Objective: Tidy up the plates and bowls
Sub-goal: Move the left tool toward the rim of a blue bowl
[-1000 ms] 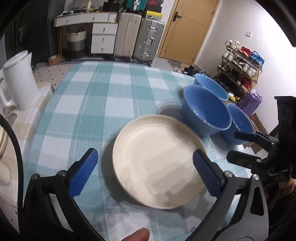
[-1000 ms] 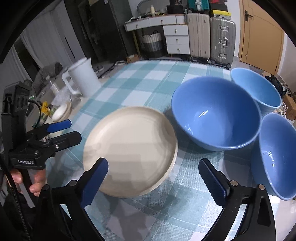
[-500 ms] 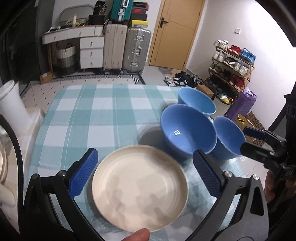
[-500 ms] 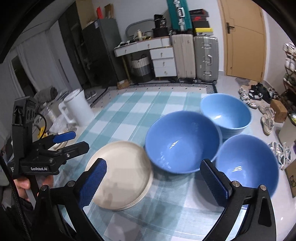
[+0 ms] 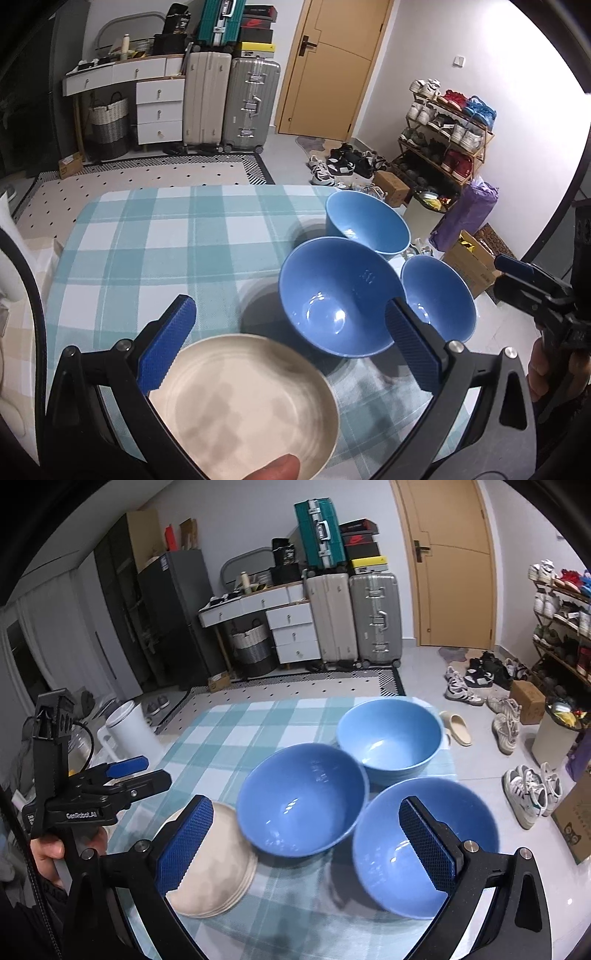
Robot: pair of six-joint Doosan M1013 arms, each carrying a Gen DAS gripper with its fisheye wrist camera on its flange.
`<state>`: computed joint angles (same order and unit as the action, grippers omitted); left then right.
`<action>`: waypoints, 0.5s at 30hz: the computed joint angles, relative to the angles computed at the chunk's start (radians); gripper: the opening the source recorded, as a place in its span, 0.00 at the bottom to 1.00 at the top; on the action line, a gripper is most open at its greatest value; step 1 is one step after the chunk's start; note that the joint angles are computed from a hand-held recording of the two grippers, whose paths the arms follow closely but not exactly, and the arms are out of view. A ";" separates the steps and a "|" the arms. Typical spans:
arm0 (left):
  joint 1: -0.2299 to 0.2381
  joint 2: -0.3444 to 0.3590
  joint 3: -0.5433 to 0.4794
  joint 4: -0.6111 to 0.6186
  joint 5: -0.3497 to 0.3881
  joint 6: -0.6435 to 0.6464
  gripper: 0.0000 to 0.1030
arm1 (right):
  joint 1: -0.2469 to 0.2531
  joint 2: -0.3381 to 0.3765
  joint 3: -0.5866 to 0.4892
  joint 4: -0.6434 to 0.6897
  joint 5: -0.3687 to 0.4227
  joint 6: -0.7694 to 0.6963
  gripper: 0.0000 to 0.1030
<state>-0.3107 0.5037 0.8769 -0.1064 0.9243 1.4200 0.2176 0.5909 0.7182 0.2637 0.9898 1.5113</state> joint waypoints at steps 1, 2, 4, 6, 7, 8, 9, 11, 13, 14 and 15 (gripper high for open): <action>-0.002 0.010 -0.017 0.001 0.011 0.003 0.99 | -0.003 0.003 -0.006 -0.002 0.002 0.007 1.00; -0.003 0.019 -0.035 0.001 0.021 0.002 0.99 | -0.010 0.006 -0.012 0.002 0.002 0.015 1.00; -0.003 0.036 -0.066 -0.003 0.038 0.002 0.99 | -0.018 0.011 -0.020 0.005 0.006 0.028 1.00; -0.002 0.054 -0.100 -0.013 0.057 0.005 0.99 | -0.026 0.017 -0.031 0.000 0.010 0.040 1.00; 0.000 0.064 -0.118 -0.018 0.067 0.004 0.99 | -0.029 0.021 -0.038 -0.008 0.014 0.044 1.00; 0.000 0.073 -0.134 -0.019 0.075 0.000 0.99 | -0.032 0.023 -0.042 -0.012 0.016 0.048 1.00; 0.001 0.084 -0.154 -0.021 0.084 -0.002 0.99 | -0.034 0.026 -0.046 -0.014 0.019 0.052 1.00; 0.002 0.104 -0.190 -0.022 0.102 -0.005 0.99 | -0.040 0.037 -0.063 -0.016 0.032 0.060 1.00; 0.003 0.128 -0.230 -0.021 0.126 -0.004 0.99 | -0.044 0.051 -0.085 -0.024 0.042 0.069 1.00; 0.002 0.139 -0.250 -0.019 0.137 -0.003 0.99 | -0.047 0.055 -0.091 -0.025 0.043 0.074 1.00; 0.001 0.150 -0.270 -0.016 0.148 -0.003 0.99 | -0.049 0.059 -0.098 -0.026 0.046 0.078 1.00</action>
